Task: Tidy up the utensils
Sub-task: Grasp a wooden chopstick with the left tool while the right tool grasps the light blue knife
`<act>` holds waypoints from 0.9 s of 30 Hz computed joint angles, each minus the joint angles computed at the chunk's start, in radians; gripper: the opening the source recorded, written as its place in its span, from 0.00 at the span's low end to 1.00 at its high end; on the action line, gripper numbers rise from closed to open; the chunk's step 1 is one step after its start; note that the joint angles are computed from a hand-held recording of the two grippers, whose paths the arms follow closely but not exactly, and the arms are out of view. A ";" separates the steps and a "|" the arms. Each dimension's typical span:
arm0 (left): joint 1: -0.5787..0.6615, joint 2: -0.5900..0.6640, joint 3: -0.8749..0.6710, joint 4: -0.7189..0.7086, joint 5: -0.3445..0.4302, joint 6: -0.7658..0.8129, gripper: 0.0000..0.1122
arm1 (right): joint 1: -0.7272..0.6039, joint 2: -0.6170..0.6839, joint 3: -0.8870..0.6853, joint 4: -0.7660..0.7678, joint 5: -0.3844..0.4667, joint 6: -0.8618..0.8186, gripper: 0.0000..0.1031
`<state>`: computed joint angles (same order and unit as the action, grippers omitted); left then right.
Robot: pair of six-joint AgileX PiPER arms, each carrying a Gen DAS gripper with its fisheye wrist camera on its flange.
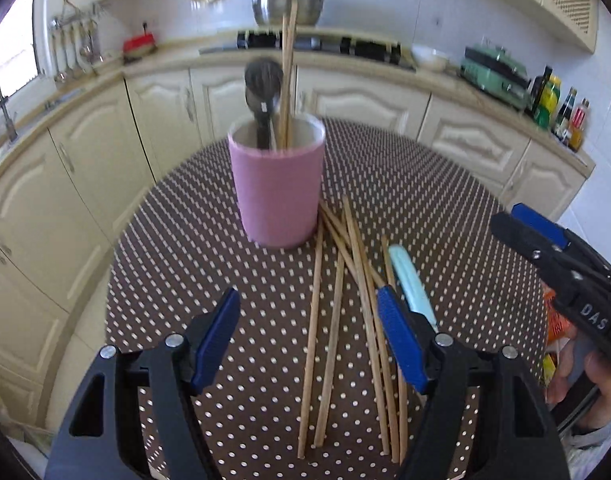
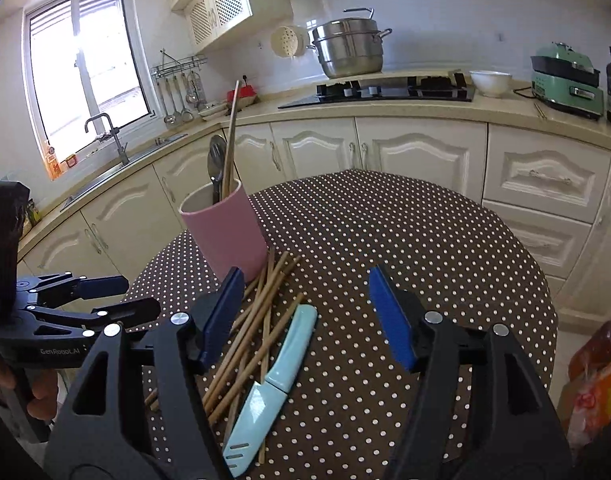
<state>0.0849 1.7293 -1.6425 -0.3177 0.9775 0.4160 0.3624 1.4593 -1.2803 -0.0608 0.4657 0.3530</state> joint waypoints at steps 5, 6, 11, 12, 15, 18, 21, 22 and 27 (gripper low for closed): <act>0.005 0.142 -0.130 0.010 0.115 -0.034 0.62 | -0.034 0.024 0.014 0.107 0.025 -0.104 0.63; 0.004 0.160 -0.141 0.017 0.117 -0.039 0.58 | -0.036 0.030 0.014 0.119 0.031 -0.115 0.63; -0.017 0.264 -0.243 0.051 0.172 -0.071 0.43 | -0.053 0.062 0.000 0.180 0.063 -0.167 0.63; -0.023 0.279 -0.257 0.062 0.173 -0.078 0.41 | -0.054 0.070 -0.006 0.184 0.073 -0.171 0.63; -0.038 0.327 -0.307 0.093 0.184 -0.110 0.35 | -0.050 0.094 -0.027 0.174 0.101 -0.165 0.63; -0.057 0.350 -0.330 0.122 0.166 -0.131 0.32 | -0.044 0.130 -0.061 0.162 0.144 -0.158 0.63; -0.089 0.375 -0.369 0.164 0.156 -0.159 0.18 | -0.032 0.170 -0.102 0.139 0.185 -0.142 0.63; -0.094 0.382 -0.386 0.173 0.163 -0.164 0.11 | -0.027 0.186 -0.122 0.134 0.205 -0.139 0.63; -0.090 0.325 -0.298 0.166 0.134 -0.162 0.08 | 0.008 0.247 -0.202 0.101 0.287 -0.123 0.63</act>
